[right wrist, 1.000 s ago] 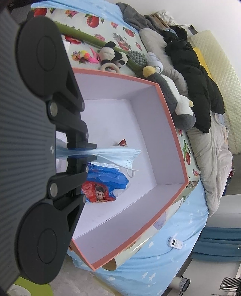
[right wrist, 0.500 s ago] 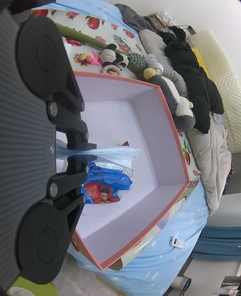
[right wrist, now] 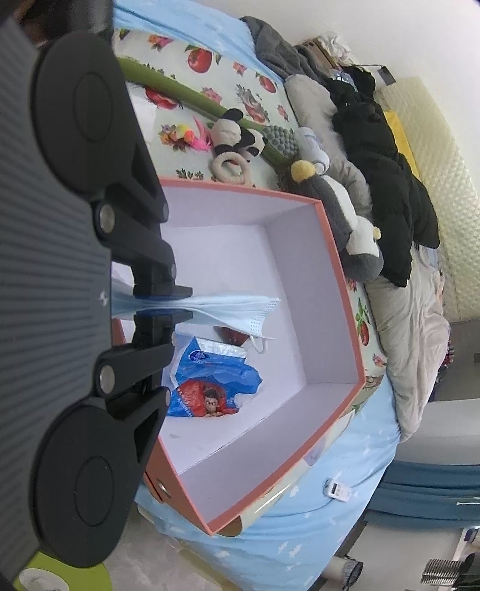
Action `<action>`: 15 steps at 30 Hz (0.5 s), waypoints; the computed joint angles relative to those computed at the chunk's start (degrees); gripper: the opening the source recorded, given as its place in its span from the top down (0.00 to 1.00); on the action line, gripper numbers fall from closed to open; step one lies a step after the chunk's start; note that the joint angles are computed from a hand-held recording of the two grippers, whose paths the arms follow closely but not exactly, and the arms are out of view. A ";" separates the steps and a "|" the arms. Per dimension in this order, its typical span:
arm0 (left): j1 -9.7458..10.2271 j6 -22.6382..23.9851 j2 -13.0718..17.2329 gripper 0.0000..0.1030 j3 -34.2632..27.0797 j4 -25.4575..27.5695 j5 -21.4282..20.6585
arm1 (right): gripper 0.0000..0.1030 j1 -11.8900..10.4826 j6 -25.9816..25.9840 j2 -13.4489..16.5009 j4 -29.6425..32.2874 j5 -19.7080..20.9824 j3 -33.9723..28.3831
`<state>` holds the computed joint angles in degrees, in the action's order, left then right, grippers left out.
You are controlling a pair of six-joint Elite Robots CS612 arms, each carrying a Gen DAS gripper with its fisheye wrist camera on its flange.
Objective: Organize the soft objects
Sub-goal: 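Lower both held items into the pink box and open both grippers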
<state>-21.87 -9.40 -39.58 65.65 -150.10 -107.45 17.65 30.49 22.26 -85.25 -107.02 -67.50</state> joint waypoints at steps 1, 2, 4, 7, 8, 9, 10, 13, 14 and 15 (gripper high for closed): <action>-0.07 -0.32 0.01 0.75 -0.55 -1.41 0.04 | 0.91 0.06 -0.30 -0.08 -0.26 -0.25 0.08; -0.18 -0.20 0.02 0.75 -1.10 -2.06 0.40 | 0.91 0.09 -0.76 -0.18 -0.59 -0.61 0.19; -0.38 0.08 0.51 0.75 -3.06 -3.04 -0.01 | 0.91 0.00 -1.01 -0.34 -1.00 -0.95 0.37; -0.90 1.09 1.27 0.75 -6.00 -3.50 -0.19 | 0.91 -0.46 -0.97 -0.66 -1.57 -0.61 0.77; -1.13 1.41 1.56 0.75 -6.96 -3.57 -0.17 | 0.91 -0.71 -0.95 -0.74 -1.90 -0.21 0.86; -1.39 1.73 2.10 0.75 -8.46 -3.21 -0.35 | 0.91 -0.99 -0.70 -0.86 -2.13 0.24 1.03; -1.61 2.15 2.70 0.75 -10.02 -2.33 -0.75 | 0.91 -1.20 -0.42 -1.04 -2.12 0.41 1.27; -2.35 3.30 4.42 0.75 -14.16 0.33 -1.51 | 0.91 -2.07 0.12 -1.60 -1.99 1.18 2.16; -2.63 3.65 5.42 0.75 -16.31 2.09 -1.64 | 0.91 -2.44 0.48 -1.77 -1.71 1.83 2.42; -2.76 3.74 6.33 0.75 -18.17 3.77 -2.17 | 0.91 -2.79 0.63 -1.96 -1.39 2.37 2.76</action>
